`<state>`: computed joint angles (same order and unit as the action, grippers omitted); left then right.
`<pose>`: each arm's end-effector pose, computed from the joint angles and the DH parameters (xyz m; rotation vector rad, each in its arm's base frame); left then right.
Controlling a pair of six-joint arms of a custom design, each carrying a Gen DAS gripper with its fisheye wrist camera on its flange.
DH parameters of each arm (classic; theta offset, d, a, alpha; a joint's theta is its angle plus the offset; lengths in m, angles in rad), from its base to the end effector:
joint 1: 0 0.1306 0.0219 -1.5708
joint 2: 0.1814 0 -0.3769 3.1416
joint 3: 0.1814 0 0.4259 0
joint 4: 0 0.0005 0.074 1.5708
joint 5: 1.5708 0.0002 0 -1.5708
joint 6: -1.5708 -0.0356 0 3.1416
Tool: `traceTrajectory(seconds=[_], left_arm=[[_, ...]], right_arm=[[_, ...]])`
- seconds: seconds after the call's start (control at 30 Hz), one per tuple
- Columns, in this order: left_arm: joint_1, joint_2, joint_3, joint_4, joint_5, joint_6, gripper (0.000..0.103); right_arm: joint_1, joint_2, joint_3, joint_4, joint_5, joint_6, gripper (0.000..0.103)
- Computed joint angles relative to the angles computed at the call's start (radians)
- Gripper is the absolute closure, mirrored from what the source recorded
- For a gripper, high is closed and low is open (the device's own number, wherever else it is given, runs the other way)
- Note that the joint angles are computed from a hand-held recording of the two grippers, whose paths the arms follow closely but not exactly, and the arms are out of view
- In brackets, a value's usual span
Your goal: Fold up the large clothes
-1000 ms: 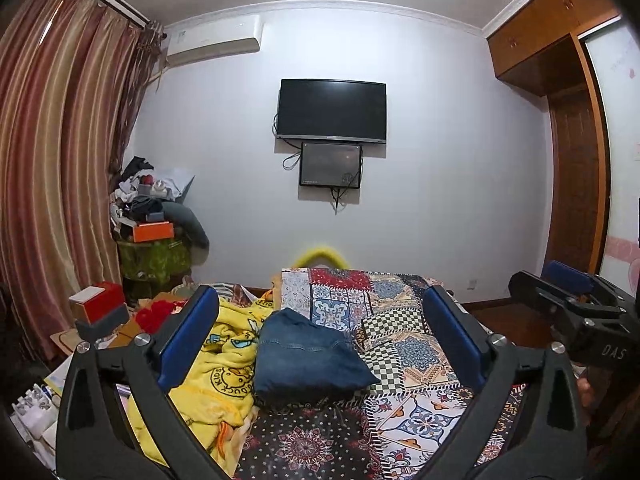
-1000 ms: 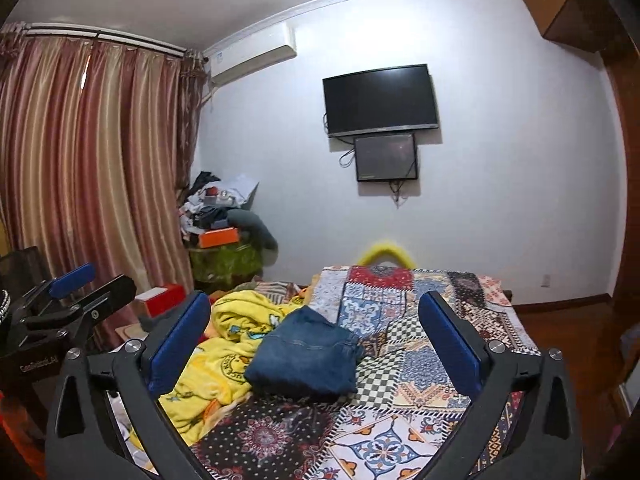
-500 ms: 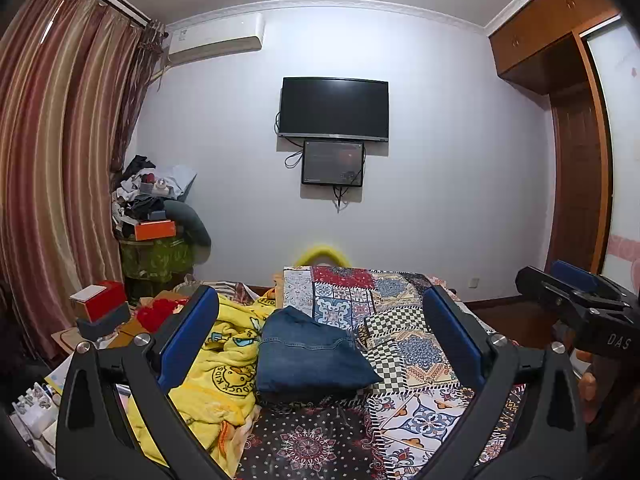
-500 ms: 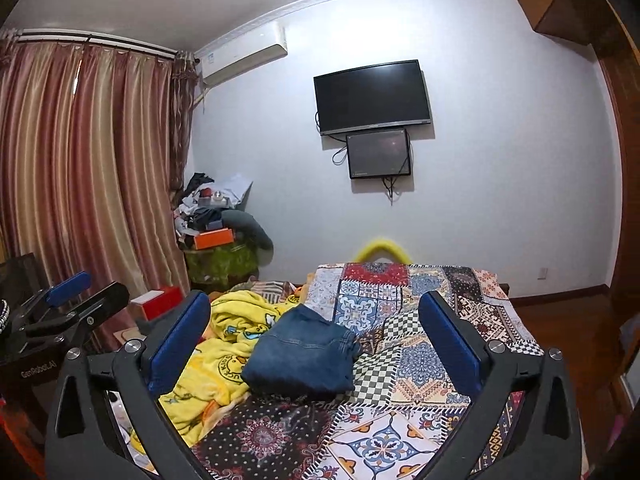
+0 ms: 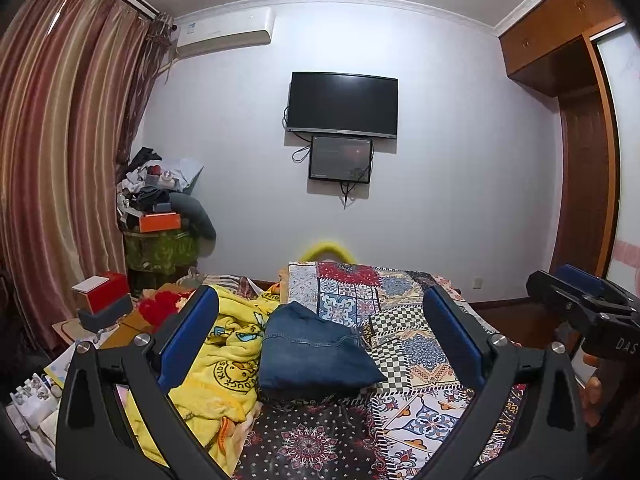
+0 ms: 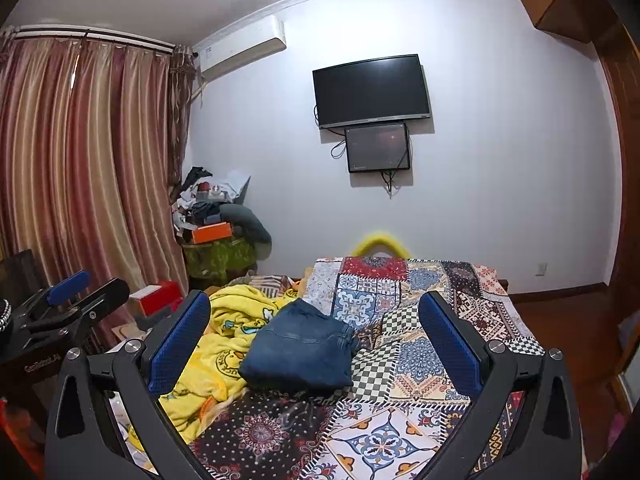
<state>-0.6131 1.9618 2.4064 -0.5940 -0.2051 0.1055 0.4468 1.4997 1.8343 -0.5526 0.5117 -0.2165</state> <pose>0.5912 -0.4077 0.6142 0.2849 1.7064 -0.3555 0.5202 0.2293 0.6222 0.1614 1.7532 0.0242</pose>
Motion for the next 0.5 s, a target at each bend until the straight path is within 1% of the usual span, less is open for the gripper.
traceTrajectory(seconds=[0.27, 0.5], left_arm=[[0.0, -0.001, 0.002, -0.003, -0.007, 0.009, 0.0], [-0.001, 0.002, 0.007, -0.009, -0.006, 0.018, 0.0]], right_arm=[[0.003, 0.0, 0.01, -0.018, -0.009, 0.0, 0.0], [0.003, -0.003, 0.009, -0.018, -0.014, 0.005, 0.0]])
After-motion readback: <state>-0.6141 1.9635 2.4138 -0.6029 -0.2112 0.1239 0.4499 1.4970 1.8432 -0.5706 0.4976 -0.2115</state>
